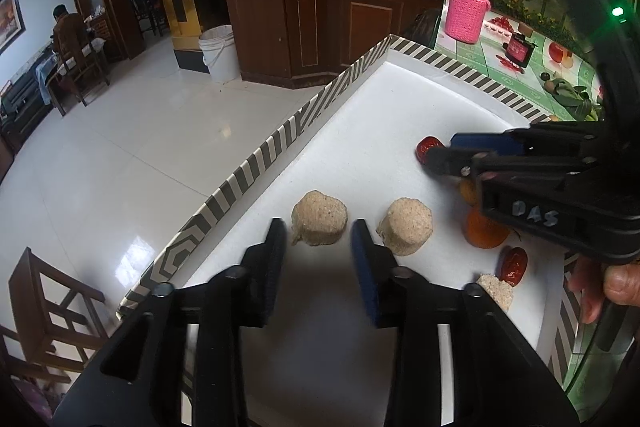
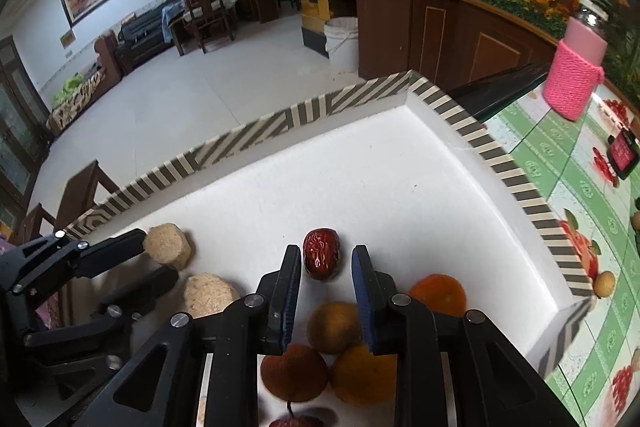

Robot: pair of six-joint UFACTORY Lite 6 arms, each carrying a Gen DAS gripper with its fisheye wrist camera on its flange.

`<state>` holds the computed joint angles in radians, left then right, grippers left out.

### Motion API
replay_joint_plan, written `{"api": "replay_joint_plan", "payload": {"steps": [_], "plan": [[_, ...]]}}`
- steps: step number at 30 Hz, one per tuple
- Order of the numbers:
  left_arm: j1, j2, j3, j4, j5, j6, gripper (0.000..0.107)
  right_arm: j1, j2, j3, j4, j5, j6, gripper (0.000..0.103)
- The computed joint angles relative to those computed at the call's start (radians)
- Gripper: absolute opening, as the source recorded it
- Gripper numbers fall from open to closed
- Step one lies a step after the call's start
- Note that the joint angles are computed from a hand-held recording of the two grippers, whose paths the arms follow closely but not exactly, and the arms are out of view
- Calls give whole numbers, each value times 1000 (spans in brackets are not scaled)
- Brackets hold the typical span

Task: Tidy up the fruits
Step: 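Move the left tool to a brown round fruit while the right tool approaches a tan cylinder cake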

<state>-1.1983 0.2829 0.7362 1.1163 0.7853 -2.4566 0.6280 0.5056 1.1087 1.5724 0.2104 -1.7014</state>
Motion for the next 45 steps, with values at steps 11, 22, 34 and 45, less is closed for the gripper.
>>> {"api": "replay_joint_plan", "payload": {"steps": [11, 22, 34, 45], "plan": [[-61, 3, 77, -43, 112, 29, 55, -56, -267, -259, 342, 58, -331, 26], [-94, 140, 304, -41, 156, 124, 55, -211, -490, -520, 419, 116, -462, 26], [-90, 404, 700, -46, 130, 321, 55, -623, -604, -668, 156, 245, -387, 28], [-58, 601, 1001, -120, 19, 495, 55, -992, -483, -610, 2, 353, -438, 30]]}}
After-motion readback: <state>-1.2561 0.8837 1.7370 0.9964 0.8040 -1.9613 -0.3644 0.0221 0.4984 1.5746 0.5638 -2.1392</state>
